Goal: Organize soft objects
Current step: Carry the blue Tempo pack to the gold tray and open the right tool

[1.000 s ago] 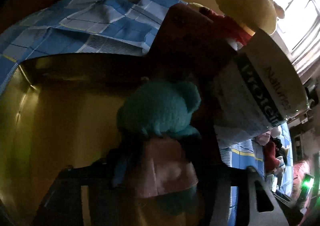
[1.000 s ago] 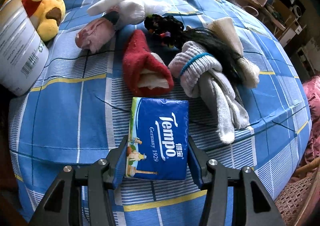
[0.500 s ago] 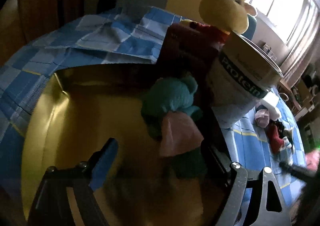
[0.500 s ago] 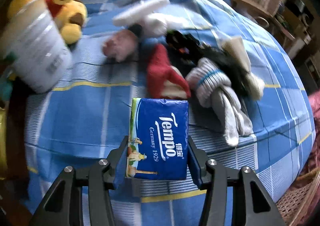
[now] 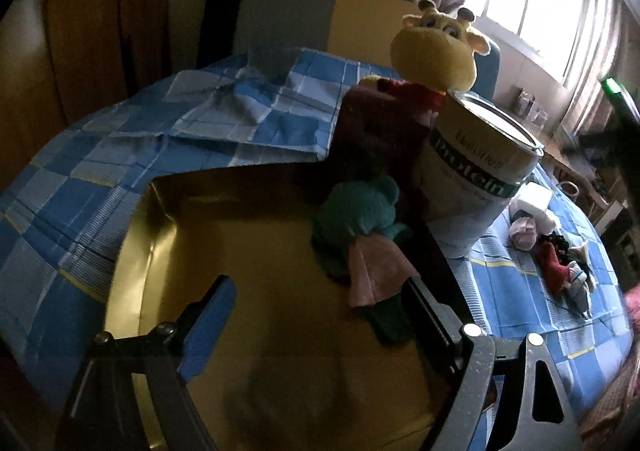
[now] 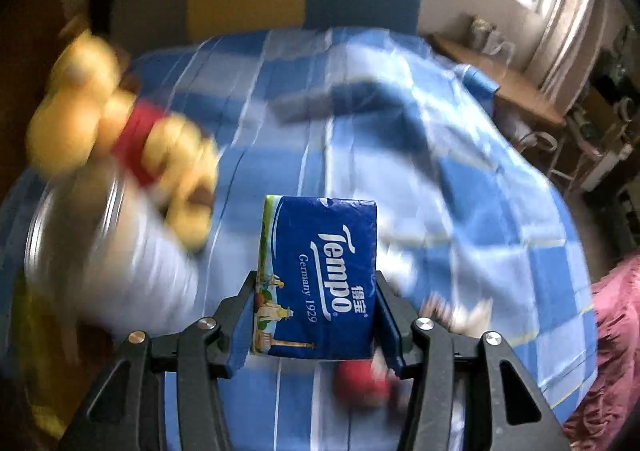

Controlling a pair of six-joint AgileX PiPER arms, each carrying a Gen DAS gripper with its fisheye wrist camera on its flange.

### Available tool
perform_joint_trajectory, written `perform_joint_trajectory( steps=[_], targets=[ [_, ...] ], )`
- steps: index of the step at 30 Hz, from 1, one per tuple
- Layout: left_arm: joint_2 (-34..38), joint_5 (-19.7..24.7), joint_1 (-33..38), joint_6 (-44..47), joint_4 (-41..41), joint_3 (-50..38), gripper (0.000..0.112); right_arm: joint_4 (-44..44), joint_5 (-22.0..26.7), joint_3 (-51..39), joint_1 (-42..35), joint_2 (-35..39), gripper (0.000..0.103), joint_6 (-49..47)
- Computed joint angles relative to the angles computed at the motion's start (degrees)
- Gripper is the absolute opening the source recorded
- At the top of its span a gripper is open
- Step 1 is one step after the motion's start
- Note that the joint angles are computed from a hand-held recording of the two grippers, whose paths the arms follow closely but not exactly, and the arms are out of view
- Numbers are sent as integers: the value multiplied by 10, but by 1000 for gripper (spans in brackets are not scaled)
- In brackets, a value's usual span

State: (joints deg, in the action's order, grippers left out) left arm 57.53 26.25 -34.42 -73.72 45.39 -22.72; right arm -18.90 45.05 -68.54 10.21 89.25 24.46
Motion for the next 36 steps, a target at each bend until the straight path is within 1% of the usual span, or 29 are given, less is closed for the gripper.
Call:
perform_joint_trajectory(
  steps=[3, 4, 5, 9, 11, 13, 14, 16, 18, 19, 20, 21, 25, 27, 30, 33, 35, 36],
  targets=[
    [-17, 5, 8, 18, -13, 4, 85, -25, 65, -164, 8, 85, 53, 23],
    [-20, 7, 7, 18, -12, 6, 85, -38, 78, -221, 16, 111, 53, 32],
    [-21, 12, 3, 12, -8, 7, 85, -41, 105, -278, 26, 137, 53, 32],
    [-24, 7, 14, 34, -24, 12, 85, -66, 158, -465, 78, 216, 53, 18],
    [-24, 6, 19, 42, -31, 15, 85, -72, 180, -560, 111, 258, 53, -4],
    [-25, 7, 19, 40, -28, 19, 85, -66, 206, -674, 145, 311, 53, -47],
    [-25, 9, 18, 38, -28, 21, 85, -63, 215, -715, 161, 330, 53, -67],
    [-24, 14, 15, 31, -25, 22, 85, -42, 228, -789, 194, 363, 53, -117],
    [-25, 22, 11, 21, -18, 25, 85, -18, 231, -823, 225, 380, 53, -154],
    [-27, 24, 10, 18, -17, 27, 85, -2, 221, -814, 237, 378, 53, -173],
    [-29, 25, 11, 19, -19, 28, 85, 9, 205, -782, 252, 364, 53, -185],
    [-32, 28, 11, 19, -20, 29, 85, 17, 178, -728, 265, 340, 53, -191],
    [-49, 53, -3, 2, -13, 34, 85, 48, 125, -574, 313, 281, 53, -223],
    [-61, 65, -6, 0, -17, 37, 85, 42, 102, -480, 336, 247, 53, -218],
    [-77, 91, -11, -11, -20, 42, 86, 41, 71, -362, 356, 205, 53, -198],
    [-95, 112, -16, -23, -20, 48, 87, 57, 26, -234, 358, 157, 53, -180],
    [-106, 127, -21, -33, -17, 51, 87, 53, -10, -149, 366, 126, 53, -158],
    [-110, 132, -23, -35, -18, 52, 87, 59, -21, -127, 363, 121, 53, -159]
  ],
)
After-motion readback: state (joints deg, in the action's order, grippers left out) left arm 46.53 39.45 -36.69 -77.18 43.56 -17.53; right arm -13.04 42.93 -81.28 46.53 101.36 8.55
